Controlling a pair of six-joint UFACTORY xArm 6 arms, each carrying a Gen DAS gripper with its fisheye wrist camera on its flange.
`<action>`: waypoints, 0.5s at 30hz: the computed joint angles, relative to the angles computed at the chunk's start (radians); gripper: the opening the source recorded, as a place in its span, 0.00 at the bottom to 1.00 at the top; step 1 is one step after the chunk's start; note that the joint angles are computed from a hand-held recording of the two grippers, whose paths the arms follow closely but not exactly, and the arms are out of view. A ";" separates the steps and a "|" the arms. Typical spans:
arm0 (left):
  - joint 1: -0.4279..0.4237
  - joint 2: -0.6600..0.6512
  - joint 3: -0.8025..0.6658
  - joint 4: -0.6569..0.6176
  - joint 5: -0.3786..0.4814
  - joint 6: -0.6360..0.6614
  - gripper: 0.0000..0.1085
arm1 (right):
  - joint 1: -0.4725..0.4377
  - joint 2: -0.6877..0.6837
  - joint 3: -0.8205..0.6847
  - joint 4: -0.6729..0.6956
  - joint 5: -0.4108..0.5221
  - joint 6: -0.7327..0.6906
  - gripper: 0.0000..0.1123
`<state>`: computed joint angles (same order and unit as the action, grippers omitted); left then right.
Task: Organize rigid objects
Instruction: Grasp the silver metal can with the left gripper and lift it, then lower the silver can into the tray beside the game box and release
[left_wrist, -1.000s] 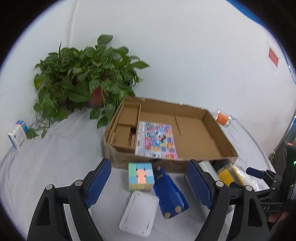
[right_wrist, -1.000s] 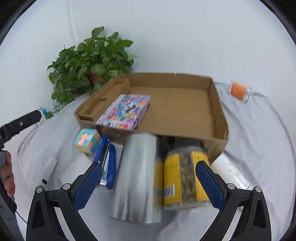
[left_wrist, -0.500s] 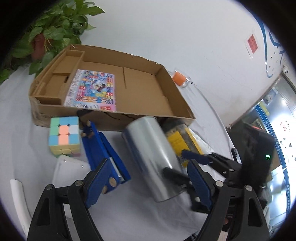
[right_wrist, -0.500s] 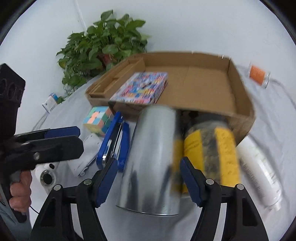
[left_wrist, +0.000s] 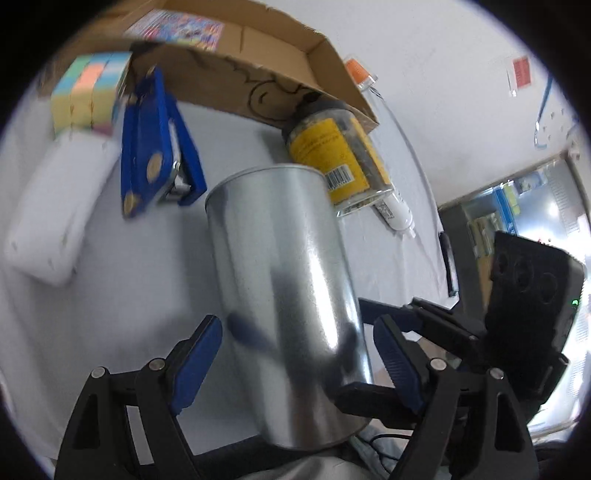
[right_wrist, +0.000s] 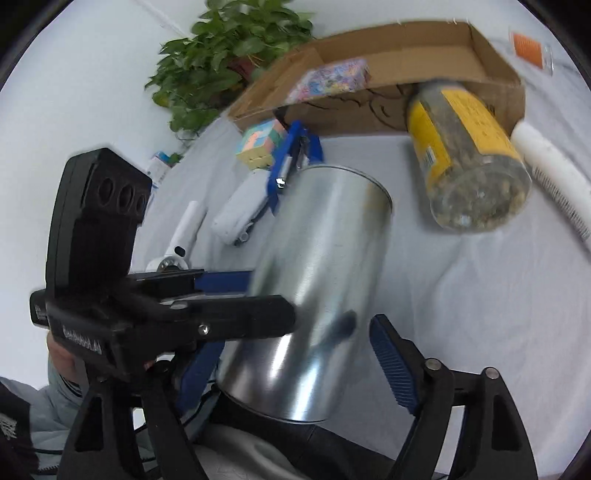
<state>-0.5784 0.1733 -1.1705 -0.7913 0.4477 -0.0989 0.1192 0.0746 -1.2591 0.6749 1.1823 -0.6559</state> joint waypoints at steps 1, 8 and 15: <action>0.005 0.003 0.005 -0.060 0.005 0.027 0.76 | -0.005 0.030 -0.025 0.018 0.033 0.001 0.75; 0.018 -0.014 0.058 -0.148 -0.043 0.101 0.77 | 0.065 0.068 -0.039 0.040 -0.018 0.039 0.78; -0.011 -0.067 0.055 0.089 -0.146 -0.010 0.77 | 0.128 -0.042 -0.026 -0.031 -0.163 0.046 0.76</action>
